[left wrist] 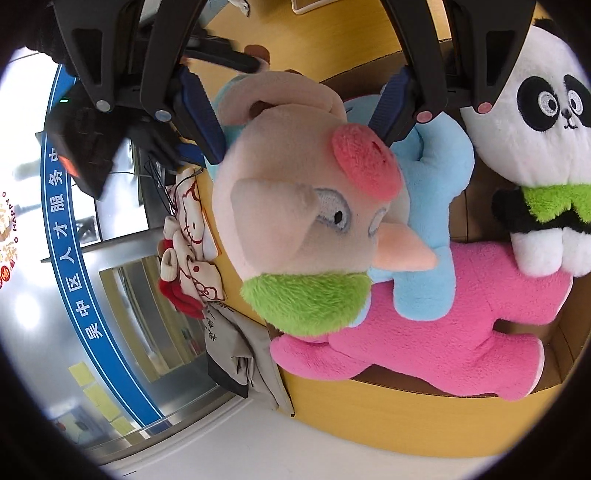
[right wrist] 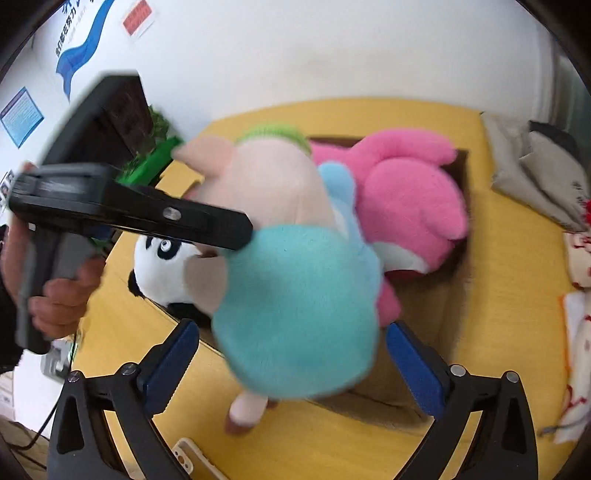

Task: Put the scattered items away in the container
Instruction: 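Lower the pig plush into the box beside the light-blue plush and open both grippers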

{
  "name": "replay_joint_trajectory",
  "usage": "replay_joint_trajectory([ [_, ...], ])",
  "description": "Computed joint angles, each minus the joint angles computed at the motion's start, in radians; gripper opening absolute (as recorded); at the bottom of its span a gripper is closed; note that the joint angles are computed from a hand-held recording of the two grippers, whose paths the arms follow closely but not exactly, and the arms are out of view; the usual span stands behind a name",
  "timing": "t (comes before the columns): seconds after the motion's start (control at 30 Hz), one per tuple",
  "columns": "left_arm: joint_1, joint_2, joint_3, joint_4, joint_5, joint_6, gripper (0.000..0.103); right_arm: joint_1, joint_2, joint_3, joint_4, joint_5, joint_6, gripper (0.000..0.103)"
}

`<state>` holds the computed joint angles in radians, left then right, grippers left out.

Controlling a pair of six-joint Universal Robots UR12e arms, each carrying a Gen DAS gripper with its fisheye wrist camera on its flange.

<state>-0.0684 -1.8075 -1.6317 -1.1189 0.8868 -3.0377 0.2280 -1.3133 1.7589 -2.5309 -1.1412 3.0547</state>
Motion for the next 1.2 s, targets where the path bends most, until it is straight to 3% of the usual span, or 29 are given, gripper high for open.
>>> replay_joint_trajectory([
  [0.07,-0.005,0.004,0.005,0.011,0.033,-0.009,0.075,0.011,0.023,-0.009,-0.025,-0.010,0.004,0.098],
  [0.13,-0.005,0.007,0.012,0.012,0.036,-0.011,0.075,0.006,0.031,-0.007,-0.048,0.013,0.026,0.083],
  [0.27,-0.009,0.006,0.031,0.002,-0.035,0.032,0.075,-0.027,0.005,0.050,-0.149,0.042,0.119,0.080],
  [0.4,-0.042,-0.010,0.056,0.047,-0.032,0.034,0.075,-0.076,-0.017,0.108,-0.178,0.057,0.241,0.080],
  [0.57,-0.092,-0.066,0.102,0.068,0.045,0.009,0.075,-0.107,0.003,0.111,-0.112,0.099,0.302,0.083],
  [0.63,-0.119,-0.093,0.133,0.044,0.131,0.034,0.072,-0.108,0.014,0.107,-0.104,0.108,0.327,0.090],
  [0.7,-0.153,-0.130,0.171,0.010,0.265,0.038,0.064,-0.103,0.015,0.104,-0.105,0.094,0.337,0.091],
  [0.73,-0.160,-0.141,0.178,0.007,0.298,0.037,0.065,-0.098,0.014,0.095,-0.092,0.075,0.331,0.091],
  [0.87,-0.158,-0.169,0.201,-0.037,0.268,0.009,0.070,-0.073,-0.018,0.103,-0.106,-0.040,0.272,0.092],
  [0.9,-0.158,-0.173,0.203,-0.043,0.265,0.010,0.072,-0.071,-0.030,0.114,-0.131,-0.053,0.253,0.090],
  [1.0,-0.167,-0.177,0.212,-0.048,0.281,0.015,0.072,-0.066,-0.053,0.125,-0.159,-0.057,0.188,0.064],
  [1.07,-0.170,-0.183,0.229,-0.074,0.293,0.022,0.072,-0.060,-0.048,0.112,-0.123,-0.068,0.156,0.059],
  [1.2,-0.190,-0.180,0.234,-0.110,0.347,0.084,0.071,-0.069,-0.006,0.071,0.022,-0.046,0.188,0.050],
])
